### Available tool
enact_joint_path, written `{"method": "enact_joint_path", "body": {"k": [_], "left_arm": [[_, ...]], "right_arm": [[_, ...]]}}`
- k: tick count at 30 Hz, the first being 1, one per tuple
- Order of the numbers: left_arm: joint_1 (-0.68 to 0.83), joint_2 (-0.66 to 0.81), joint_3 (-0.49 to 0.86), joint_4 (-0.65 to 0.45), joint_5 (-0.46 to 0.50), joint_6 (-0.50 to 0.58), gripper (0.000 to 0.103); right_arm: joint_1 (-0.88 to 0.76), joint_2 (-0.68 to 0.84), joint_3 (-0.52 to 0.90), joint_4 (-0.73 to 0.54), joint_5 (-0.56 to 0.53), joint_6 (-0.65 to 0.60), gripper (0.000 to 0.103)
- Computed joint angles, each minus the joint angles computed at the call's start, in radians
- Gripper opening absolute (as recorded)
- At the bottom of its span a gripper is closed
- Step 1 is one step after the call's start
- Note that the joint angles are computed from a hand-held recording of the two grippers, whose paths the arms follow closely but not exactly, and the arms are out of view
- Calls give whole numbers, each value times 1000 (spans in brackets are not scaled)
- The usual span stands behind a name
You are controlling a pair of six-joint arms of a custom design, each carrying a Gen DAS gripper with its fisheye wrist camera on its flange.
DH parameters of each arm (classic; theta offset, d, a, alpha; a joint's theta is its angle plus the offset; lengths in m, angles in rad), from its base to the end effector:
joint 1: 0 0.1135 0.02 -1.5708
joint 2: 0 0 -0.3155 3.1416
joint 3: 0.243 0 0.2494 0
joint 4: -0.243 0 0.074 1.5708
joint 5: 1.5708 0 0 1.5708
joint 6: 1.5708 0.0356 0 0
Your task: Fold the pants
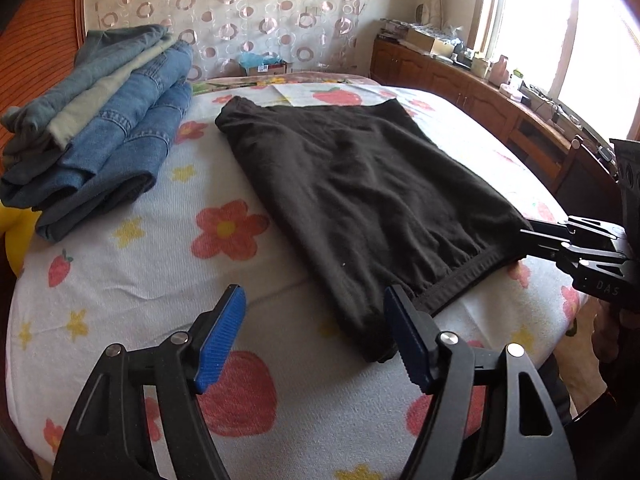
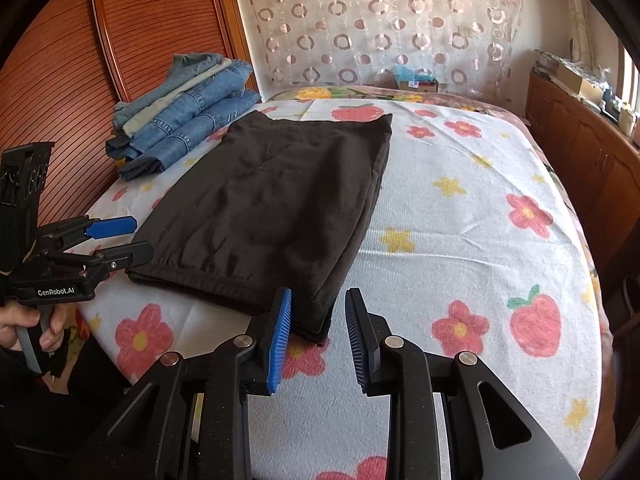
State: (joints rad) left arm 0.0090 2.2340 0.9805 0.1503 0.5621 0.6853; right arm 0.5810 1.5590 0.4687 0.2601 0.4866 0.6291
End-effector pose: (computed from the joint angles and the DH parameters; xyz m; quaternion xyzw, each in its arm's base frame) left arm 0.3939 -0.0154 0.0579 0.3707 0.8604 -0.1780 0.3011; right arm 0.2202 0.1247 0.1642 0.1089 0.9024 0.0151 0.4166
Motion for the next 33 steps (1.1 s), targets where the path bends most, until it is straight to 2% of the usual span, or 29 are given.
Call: {"method": "enact_joint_path", "body": {"k": [14,19,20,21,23,28,33], "left_arm": [[9,16,-23,55,14,-1,73],[14,11,-13,-2,60,33,47],[14,8,-18,-4,65,41,40],[14,4,-26,-7,71,50,27],[12,0,-30,-28,85,72,19],[17,-9,-25,-48,101,72,8],[26,-32,-24,-58,121,61,6]], "right_arm": [[-22,32,-3,41,-32,-8,28],[-29,32,-11,56,-43,-15,28],[-30,33,-11,58,-45,-15,28],[-31,35,-10,59,-46,-14,28],[-30,38,-10,65,-48,-12,28],[-26,39,-13,79,-60,-19,28],[0,18,0,46,-35,-13,12]]}}
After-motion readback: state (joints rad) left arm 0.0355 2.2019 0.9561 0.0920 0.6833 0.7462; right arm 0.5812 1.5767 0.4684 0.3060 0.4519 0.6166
